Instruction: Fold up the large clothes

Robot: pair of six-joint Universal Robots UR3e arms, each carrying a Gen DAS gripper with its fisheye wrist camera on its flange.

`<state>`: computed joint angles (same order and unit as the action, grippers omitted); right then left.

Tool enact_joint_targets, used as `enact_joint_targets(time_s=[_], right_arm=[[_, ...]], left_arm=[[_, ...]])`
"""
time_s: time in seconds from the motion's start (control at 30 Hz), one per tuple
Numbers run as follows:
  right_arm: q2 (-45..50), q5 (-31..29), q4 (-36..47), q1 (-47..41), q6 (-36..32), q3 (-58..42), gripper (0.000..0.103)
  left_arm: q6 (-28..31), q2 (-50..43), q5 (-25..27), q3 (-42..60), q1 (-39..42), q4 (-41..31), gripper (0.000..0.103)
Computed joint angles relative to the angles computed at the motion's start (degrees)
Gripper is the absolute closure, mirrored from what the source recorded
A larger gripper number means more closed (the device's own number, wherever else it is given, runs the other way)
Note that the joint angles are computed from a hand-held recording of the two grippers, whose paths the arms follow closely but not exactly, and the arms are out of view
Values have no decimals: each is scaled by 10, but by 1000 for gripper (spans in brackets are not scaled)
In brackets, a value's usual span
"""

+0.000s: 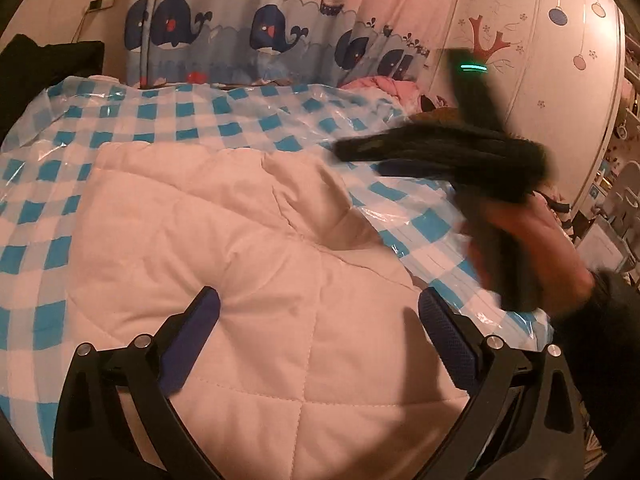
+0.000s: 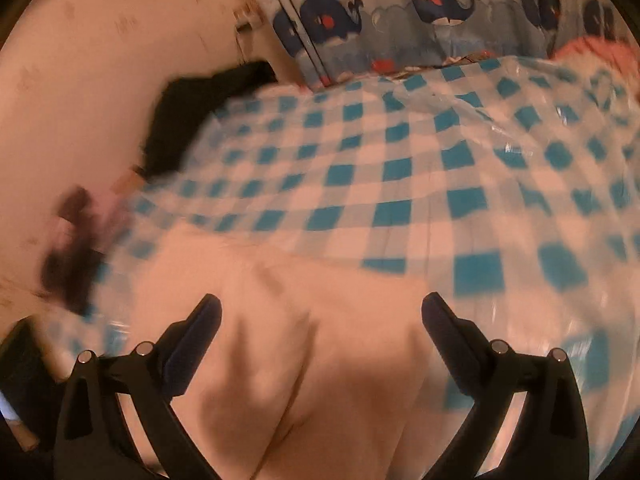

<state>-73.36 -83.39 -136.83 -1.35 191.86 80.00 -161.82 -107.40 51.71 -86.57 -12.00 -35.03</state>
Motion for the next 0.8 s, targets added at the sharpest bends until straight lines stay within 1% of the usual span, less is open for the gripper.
enact_joint_targets(time_s=[0.03,0.07,0.1,0.13,0.17,0.23,0.3,0.37,0.47,0.53,0.57,0.6,0.63,0.67,0.73,0.77,0.8], right_arm=[[59,-24,8,13,-11,-36,6],[101,-1,11,12,-4,-48,6],[119,20,1,7,22,-36,5],[113,60,-30,-12,33,0,5],[99,74,-68,-20,31,35,5],[74,93,-61,-33,28,55,6],[9,128,-77,-60,34,113,6],[-83,164,-100,-89,31,198,6],[-189,179,-85,-106,25,284,6],[-186,194,-93,-107,36,321,6],[-172,209,-113,-108,47,338,6],[-147,246,-139,-118,61,358,6],[-129,264,-150,-120,66,364,5],[-124,271,-137,-123,56,355,6],[-147,260,-89,-126,50,335,6],[-173,244,-93,-126,60,338,6],[-200,250,-110,-132,76,352,6]], left_arm=[[-1,-3,-4,-1,4,1,8],[-2,-6,-6,2,4,-4,8],[-4,-11,-6,9,6,-10,8],[-12,-18,1,15,2,-8,8],[-12,-25,-1,22,2,-15,8],[-7,-28,5,22,-1,-9,8],[-1,-20,19,5,-7,13,8],[-4,-19,31,0,-13,25,8],[-5,-18,35,2,-14,26,8],[-6,-16,37,-2,-15,31,8],[-5,-15,41,-2,-17,32,8],[-5,-13,46,-5,-20,34,8],[-6,-12,59,-7,-26,39,8],[-6,-11,69,-9,-31,43,8],[-7,-10,73,-11,-33,48,8],[-6,-8,76,-14,-34,53,8],[-6,-6,78,-19,-34,58,8]])
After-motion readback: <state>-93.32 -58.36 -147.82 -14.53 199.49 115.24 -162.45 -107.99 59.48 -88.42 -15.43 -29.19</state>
